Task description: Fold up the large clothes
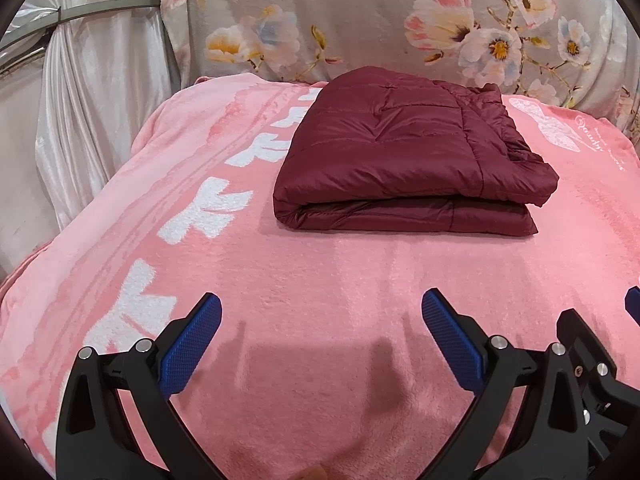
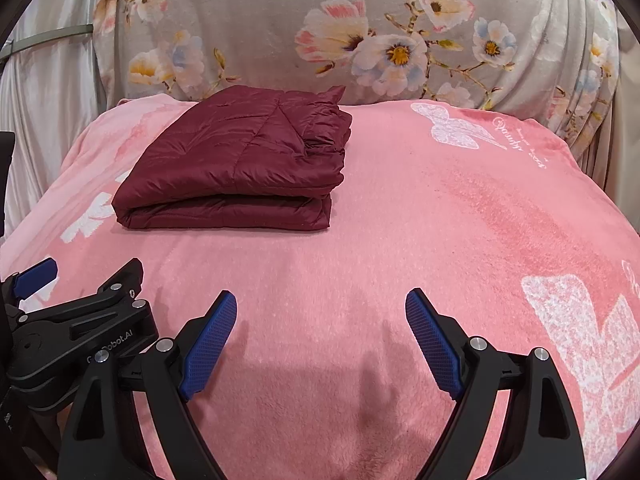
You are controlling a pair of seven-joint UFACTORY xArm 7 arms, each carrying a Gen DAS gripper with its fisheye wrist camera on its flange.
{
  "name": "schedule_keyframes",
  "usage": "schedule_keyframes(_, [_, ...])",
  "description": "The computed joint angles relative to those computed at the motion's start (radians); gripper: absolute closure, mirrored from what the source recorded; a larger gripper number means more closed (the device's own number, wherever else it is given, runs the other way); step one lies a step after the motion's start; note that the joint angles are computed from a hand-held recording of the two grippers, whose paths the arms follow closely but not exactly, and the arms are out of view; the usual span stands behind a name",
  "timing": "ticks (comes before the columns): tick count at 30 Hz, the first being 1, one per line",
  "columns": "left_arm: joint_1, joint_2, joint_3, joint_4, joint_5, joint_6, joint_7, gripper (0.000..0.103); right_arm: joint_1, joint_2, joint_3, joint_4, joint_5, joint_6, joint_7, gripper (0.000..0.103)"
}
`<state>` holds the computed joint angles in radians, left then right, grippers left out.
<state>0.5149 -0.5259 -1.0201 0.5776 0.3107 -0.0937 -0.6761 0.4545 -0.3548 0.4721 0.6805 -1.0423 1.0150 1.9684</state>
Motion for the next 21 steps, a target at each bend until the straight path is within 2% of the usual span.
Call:
schedule_keyframes(12, [-0.037, 0.030, 0.039, -0.007, -0.015, -0.015, 0.019, 0.005, 0.004, 0.006, 0.002, 0.006, -0.001, 0.010, -0.001, 0.018])
schedule_keyframes(21, [0.017, -0.031, -0.021, -0.008, -0.019, 0.004, -0.013, 0.005, 0.009, 0.013, -0.001, 0.011, -0.002, 0.017, -0.002, 0.018])
